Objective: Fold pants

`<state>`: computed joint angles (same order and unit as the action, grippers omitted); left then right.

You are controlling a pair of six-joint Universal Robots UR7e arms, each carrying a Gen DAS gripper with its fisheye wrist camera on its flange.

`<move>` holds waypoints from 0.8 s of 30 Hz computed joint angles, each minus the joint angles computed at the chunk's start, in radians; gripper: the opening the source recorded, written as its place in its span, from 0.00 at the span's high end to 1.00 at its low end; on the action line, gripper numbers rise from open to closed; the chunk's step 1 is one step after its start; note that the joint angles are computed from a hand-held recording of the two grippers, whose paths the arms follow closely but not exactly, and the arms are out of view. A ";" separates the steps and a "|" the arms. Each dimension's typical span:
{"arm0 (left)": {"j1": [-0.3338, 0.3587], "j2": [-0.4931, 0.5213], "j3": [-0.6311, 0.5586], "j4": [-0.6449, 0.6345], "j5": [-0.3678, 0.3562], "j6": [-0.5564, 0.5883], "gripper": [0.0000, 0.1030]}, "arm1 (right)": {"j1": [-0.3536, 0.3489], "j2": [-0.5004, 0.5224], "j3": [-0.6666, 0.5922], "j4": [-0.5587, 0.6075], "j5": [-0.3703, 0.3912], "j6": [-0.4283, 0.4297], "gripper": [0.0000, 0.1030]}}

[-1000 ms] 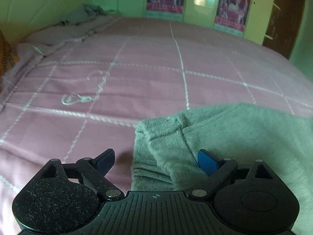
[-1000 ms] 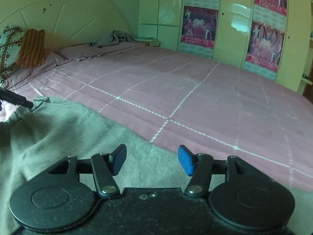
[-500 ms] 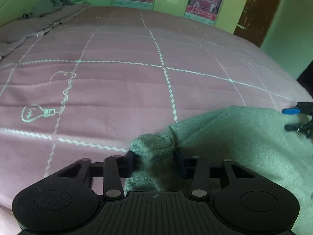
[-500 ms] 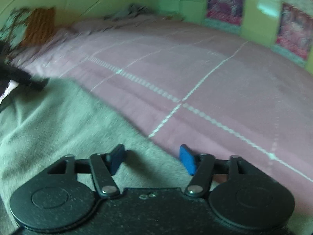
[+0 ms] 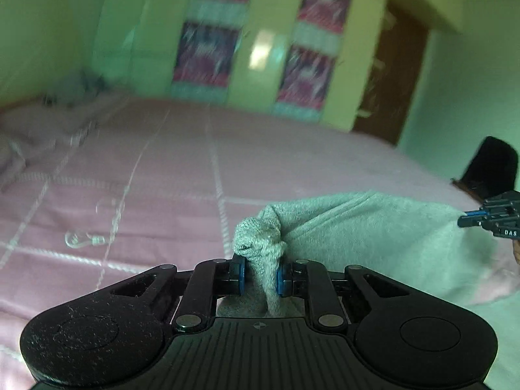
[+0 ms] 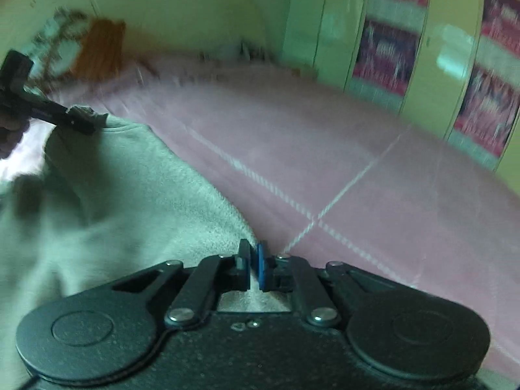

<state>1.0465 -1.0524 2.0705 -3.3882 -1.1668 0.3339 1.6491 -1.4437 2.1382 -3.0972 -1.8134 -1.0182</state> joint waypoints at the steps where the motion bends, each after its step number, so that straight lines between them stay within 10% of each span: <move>1: -0.018 -0.036 0.049 -0.027 -0.005 0.012 0.84 | 0.011 -0.049 0.036 -0.006 0.015 -0.006 0.96; 8: -0.203 -0.232 0.385 -0.046 0.170 0.008 0.82 | 0.066 -0.400 0.340 -0.004 0.039 -0.098 0.96; 14: -0.340 -0.303 0.586 -0.018 0.335 -0.281 0.77 | -0.010 -0.520 0.561 -0.027 -0.047 0.004 0.83; 24: -0.528 -0.695 0.694 0.604 0.469 -0.899 0.40 | -0.123 -0.808 0.600 0.174 0.077 0.290 0.66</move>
<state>0.5186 -1.7478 2.7645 -2.7846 -0.6977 -0.5651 1.5256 -2.2519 2.7380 -2.9230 -1.7366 -0.7285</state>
